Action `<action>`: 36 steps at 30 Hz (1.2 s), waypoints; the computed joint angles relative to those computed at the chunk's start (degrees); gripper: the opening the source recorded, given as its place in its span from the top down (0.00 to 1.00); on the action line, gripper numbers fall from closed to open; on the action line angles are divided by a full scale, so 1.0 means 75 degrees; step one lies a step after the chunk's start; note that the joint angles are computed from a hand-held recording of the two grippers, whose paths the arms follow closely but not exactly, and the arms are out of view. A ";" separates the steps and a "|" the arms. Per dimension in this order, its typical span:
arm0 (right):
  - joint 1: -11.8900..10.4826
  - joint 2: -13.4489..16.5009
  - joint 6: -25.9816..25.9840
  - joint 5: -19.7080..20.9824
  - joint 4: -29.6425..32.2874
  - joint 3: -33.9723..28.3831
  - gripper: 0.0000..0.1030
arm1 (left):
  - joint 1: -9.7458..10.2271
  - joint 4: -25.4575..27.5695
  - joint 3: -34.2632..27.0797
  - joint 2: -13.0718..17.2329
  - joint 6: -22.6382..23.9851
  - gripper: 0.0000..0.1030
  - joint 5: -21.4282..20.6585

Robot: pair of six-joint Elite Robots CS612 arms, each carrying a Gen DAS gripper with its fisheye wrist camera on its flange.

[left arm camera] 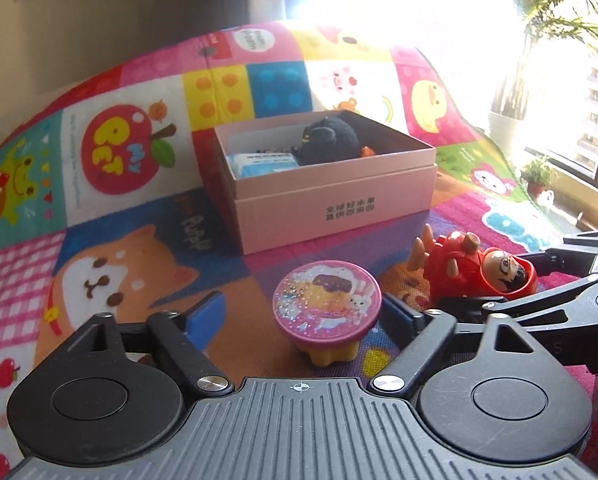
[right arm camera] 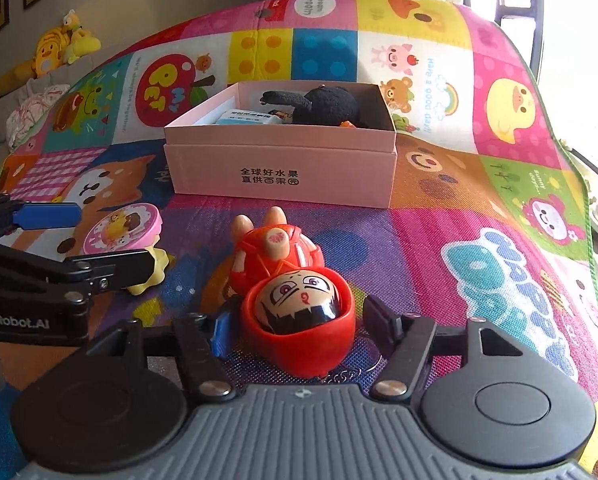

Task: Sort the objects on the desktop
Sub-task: 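Grasp and lift the cupcake toy with the left gripper while the right holds the daruma, then lower the cupcake toy into the pink box with the left gripper while the right carries the daruma over it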

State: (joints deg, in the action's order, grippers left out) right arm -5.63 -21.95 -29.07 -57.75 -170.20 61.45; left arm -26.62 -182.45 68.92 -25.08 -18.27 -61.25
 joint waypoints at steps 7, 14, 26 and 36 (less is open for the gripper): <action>0.0001 0.0025 0.0251 -0.0093 -0.0049 -0.0038 0.28 | 0.0067 0.0192 -0.0220 0.0108 -0.0020 0.26 -0.0199; 0.0009 0.0019 0.0191 -0.0086 -0.0018 -0.0030 0.26 | 0.0083 -0.0018 -0.0131 0.0086 0.0028 0.41 -0.0521; 0.0161 0.0021 -0.1081 -0.0244 -0.0632 0.0008 0.37 | 0.0063 -0.0251 0.0476 -0.0244 -0.0038 0.40 -0.0514; -0.0131 -0.0400 -0.0748 0.0572 0.0831 -0.0096 0.49 | 0.0070 -0.0569 0.0552 -0.0348 0.0008 0.40 -0.0299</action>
State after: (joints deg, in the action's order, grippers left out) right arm -6.61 -24.95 -34.68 -53.46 -163.97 60.73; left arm -26.09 -186.72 73.06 -27.69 -18.21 -63.50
